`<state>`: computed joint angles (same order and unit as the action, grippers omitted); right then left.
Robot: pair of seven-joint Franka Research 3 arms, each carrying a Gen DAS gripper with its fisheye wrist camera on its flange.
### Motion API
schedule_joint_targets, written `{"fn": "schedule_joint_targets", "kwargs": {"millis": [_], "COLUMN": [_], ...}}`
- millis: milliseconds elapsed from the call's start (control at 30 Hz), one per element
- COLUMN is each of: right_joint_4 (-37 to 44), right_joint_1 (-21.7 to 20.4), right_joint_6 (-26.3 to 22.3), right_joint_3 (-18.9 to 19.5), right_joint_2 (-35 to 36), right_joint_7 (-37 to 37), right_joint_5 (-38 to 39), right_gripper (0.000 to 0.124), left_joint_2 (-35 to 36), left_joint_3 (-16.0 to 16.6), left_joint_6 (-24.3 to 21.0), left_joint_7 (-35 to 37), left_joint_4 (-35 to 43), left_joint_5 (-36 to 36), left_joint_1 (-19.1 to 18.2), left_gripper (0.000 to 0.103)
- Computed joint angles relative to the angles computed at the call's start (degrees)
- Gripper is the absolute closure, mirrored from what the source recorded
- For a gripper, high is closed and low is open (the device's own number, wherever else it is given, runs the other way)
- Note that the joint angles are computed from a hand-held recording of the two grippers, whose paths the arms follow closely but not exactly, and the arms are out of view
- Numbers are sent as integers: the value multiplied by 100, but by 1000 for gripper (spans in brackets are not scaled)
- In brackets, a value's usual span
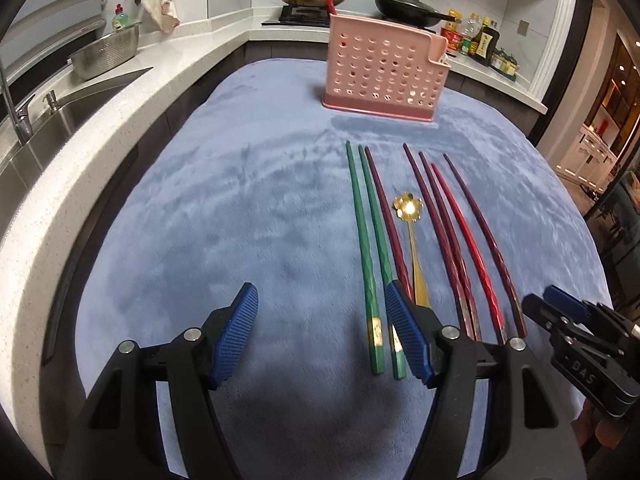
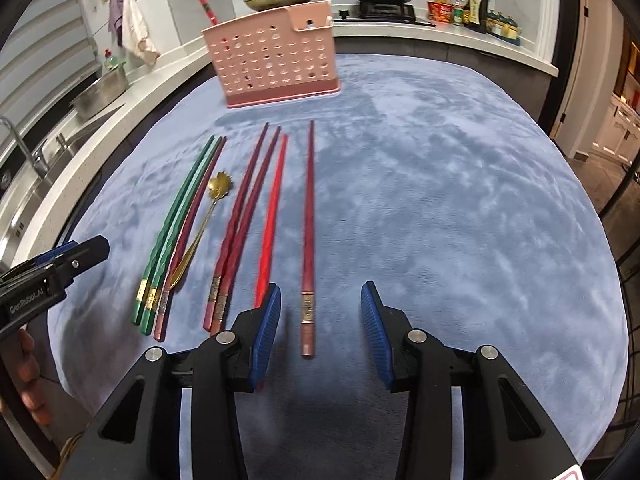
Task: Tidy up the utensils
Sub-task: 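Grasp a green chopstick with the left tool while the right tool grasps a dark red chopstick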
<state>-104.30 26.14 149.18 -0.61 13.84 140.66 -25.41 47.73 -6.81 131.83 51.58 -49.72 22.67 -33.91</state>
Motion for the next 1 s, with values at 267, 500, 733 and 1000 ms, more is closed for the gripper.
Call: {"fn": "schedule_joint_targets", "kwargs": {"millis": [267, 500, 733, 1000], "right_joint_4": [91, 52, 47, 10], "right_joint_1": [23, 46, 58, 79], "right_joint_6": [-71, -45, -42, 31], "right_joint_3": [17, -18, -33, -68], "right_joint_2": [162, 165, 167, 192], "right_joint_7": [-189, -195, -195, -147], "right_joint_5": [195, 283, 279, 186], "right_gripper": [101, 105, 105, 106], "left_joint_2": [190, 403, 466, 364], "left_joint_3": [-112, -114, -87, -62], "left_joint_6": [-200, -407, -464, -274], "left_joint_7": [288, 437, 502, 428], "left_joint_4": [166, 451, 492, 211], "left_joint_5": [-198, -365, -427, -345], "left_joint_1": [-8, -36, -59, -54], "left_gripper": [45, 48, 51, 54]}}
